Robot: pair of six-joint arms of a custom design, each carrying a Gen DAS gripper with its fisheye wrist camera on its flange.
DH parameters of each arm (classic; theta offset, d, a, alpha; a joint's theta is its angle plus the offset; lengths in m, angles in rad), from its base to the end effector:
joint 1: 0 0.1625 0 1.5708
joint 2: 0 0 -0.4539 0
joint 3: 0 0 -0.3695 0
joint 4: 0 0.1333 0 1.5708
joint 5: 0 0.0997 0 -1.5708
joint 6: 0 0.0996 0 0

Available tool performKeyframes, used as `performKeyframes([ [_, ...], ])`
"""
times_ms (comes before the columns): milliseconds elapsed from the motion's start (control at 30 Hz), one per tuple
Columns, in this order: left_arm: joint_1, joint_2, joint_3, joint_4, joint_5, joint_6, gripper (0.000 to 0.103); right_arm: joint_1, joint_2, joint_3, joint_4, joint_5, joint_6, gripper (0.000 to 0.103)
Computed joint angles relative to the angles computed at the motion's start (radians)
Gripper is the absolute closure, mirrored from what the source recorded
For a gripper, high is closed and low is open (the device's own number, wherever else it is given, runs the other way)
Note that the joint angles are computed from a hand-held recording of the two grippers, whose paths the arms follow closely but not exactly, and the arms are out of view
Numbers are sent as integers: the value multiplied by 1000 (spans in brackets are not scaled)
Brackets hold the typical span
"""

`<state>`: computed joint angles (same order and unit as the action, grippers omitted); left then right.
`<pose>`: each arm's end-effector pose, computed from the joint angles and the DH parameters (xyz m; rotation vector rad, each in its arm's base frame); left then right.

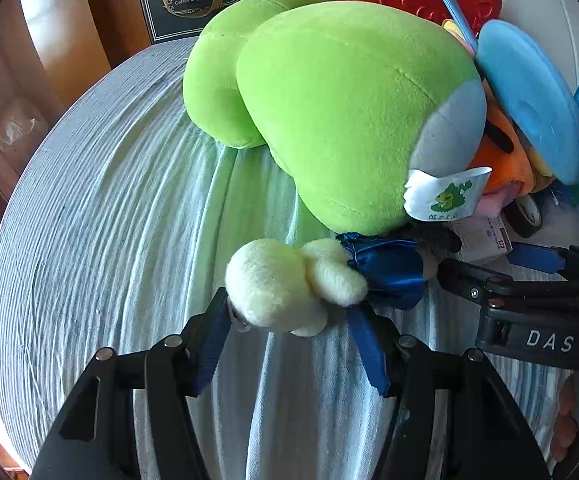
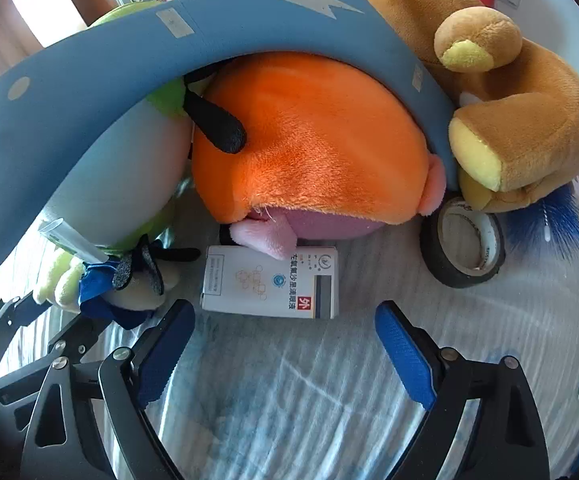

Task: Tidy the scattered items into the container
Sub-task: 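Grasp the small white plush dog with left gripper while right gripper grasps the white medicine box, then lift the plush dog and medicine box and carry both over the blue bin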

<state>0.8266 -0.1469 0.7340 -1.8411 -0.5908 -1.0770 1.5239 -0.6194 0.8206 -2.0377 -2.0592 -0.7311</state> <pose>-0.4061 -0.7599 -0.0595 -0.1803 2.2100 -0.7144 0.0466 -0.8540 0.2935 0.7880 -2.4700 0.0755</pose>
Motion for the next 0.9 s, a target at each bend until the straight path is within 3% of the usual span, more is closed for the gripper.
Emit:
performKeyframes([
  [67,0,-3,12,-11,8,7,49,2,2,5,-18,-3,-11,22],
  [100,-2,-2,10,5,14,-6,59,3,-1,13,-34,0,-20,29],
  [133,-2,-4,15,2,15,-8,59,3,-4,22,-48,7,-29,40],
  [533,-75,-38,100,-72,16,-51,60,-2,-107,109,-36,45,-60,40],
  [733,-113,28,-53,45,50,-73,60,-13,-176,112,-27,93,-81,40],
  [900,-142,114,-264,201,81,-105,60,-27,-239,144,-66,132,-126,40],
])
